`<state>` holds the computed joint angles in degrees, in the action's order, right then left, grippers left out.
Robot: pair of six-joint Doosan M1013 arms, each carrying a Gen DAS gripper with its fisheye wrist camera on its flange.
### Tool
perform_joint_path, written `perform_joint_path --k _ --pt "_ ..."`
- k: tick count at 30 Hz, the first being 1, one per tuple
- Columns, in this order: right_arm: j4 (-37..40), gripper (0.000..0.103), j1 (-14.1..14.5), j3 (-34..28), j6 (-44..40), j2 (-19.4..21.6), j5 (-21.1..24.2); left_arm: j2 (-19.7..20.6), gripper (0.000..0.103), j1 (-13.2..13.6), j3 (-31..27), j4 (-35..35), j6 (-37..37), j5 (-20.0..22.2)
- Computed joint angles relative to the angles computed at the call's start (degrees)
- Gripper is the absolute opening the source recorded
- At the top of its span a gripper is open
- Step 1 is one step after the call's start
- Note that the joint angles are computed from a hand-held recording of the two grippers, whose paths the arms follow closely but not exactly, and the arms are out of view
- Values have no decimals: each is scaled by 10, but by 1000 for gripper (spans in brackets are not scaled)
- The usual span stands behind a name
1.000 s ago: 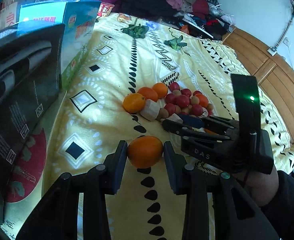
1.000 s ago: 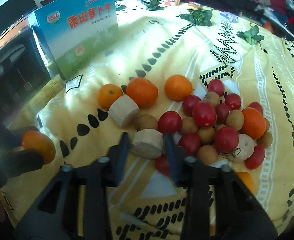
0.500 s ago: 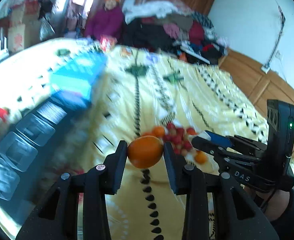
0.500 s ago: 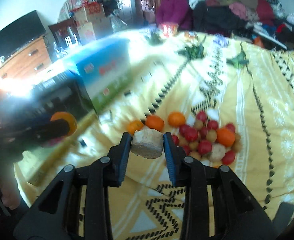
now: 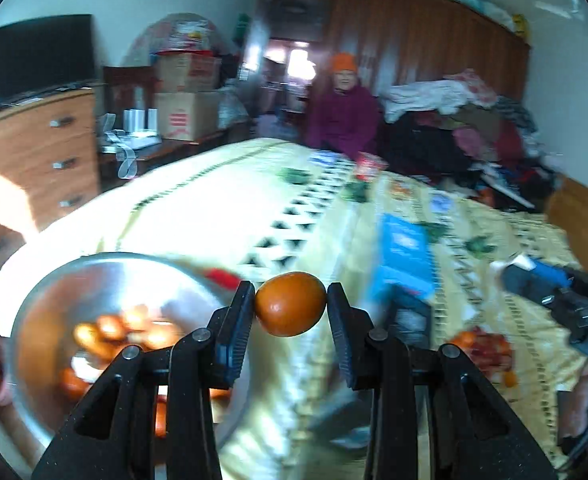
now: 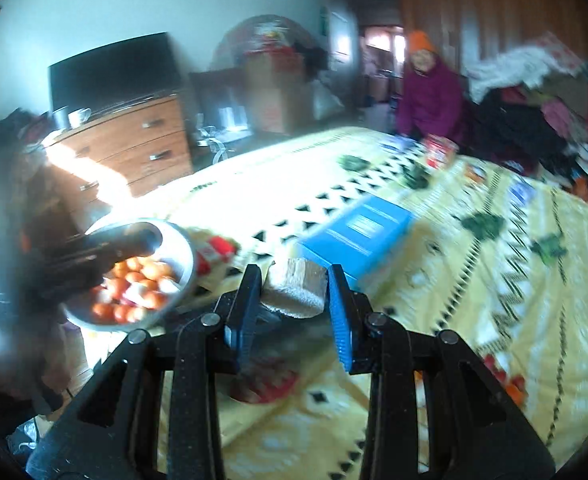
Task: Organize fruits
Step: 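Carry the orange and the beige chunk over to the steel bowl, then open the left tool over the bowl while the right tool releases the chunk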
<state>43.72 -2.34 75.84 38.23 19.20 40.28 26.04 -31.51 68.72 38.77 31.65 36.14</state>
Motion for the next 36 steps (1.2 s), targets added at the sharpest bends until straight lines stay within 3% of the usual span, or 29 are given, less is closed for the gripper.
perform_joint_path --k 8,13,26,36 --pt "-11 34 72 -59 12 42 85 -15 38 33 41 38 -58 66" --pt "-50 34 100 -86 55 71 122 -20 38 44 60 32 -72 79" --pt "-129 34 127 -111 134 102 148 -9 38 70 65 -46 -13 76" --pt "-145 34 133 -125 155 117 163 2 38 81 54 -90 23 81"
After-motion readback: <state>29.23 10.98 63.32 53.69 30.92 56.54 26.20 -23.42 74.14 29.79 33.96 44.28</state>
